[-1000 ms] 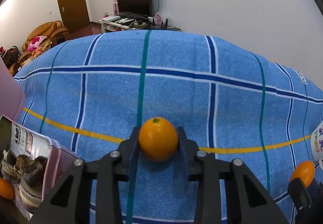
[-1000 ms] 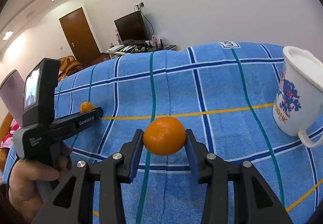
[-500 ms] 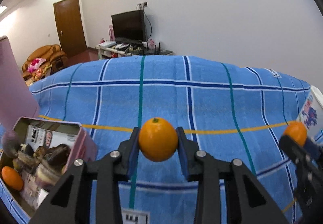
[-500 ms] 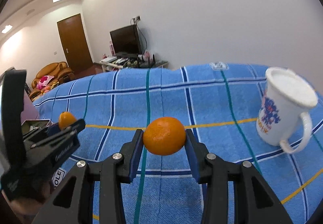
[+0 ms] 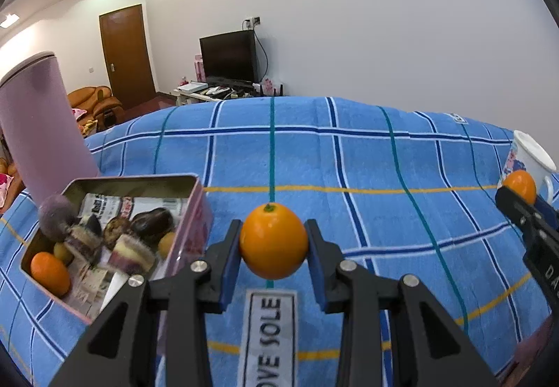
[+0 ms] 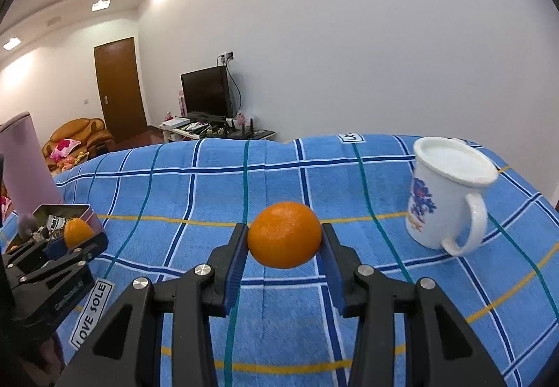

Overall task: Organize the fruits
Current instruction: 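Carry both oranges toward the tin with both tools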

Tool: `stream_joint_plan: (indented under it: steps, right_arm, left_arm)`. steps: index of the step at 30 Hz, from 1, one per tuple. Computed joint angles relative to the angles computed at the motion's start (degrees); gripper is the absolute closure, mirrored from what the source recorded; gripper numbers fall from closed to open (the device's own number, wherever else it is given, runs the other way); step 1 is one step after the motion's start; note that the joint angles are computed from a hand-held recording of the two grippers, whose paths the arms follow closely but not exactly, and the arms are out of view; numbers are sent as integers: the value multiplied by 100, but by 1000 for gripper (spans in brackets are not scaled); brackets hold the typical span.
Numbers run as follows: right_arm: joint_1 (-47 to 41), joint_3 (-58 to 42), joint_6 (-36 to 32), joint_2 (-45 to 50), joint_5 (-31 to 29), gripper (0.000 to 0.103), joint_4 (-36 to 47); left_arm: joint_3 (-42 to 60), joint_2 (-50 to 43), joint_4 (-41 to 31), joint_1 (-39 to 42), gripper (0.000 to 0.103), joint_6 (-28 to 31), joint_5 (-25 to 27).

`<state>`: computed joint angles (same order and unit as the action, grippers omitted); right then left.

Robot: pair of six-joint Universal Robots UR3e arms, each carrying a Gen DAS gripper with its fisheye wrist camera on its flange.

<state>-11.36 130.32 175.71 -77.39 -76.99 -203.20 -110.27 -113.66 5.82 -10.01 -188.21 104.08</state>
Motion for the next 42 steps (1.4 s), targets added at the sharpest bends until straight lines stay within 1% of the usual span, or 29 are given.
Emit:
stream_joint_plan:
  steps: [4, 9, 16, 27, 32, 42]
  right_arm:
    - [5, 372, -110, -251, -56, 60, -224]
    - [134, 614, -165, -330, -212, 60, -557]
    - [99, 955, -133, -563, -231, 60, -740]
    - [128, 1545, -151, -966, -248, 60, -1037]
    - [128, 1666, -127, -1066, -260, 60, -1072]
    - [217, 1841, -69, -1230, -324, 60, -1075]
  left_arm:
    - [-459, 221, 344, -36, 66, 81, 53]
    - [-837, 428, 646, -11, 66, 174, 90]
    - [-1200, 640, 906, 18, 66, 251, 10]
    - [-1614, 899, 1084, 124, 66, 271, -162]
    - [-1727, 996, 1068, 154, 66, 281, -183]
    - [-2029, 1181, 1262, 235, 66, 350, -288]
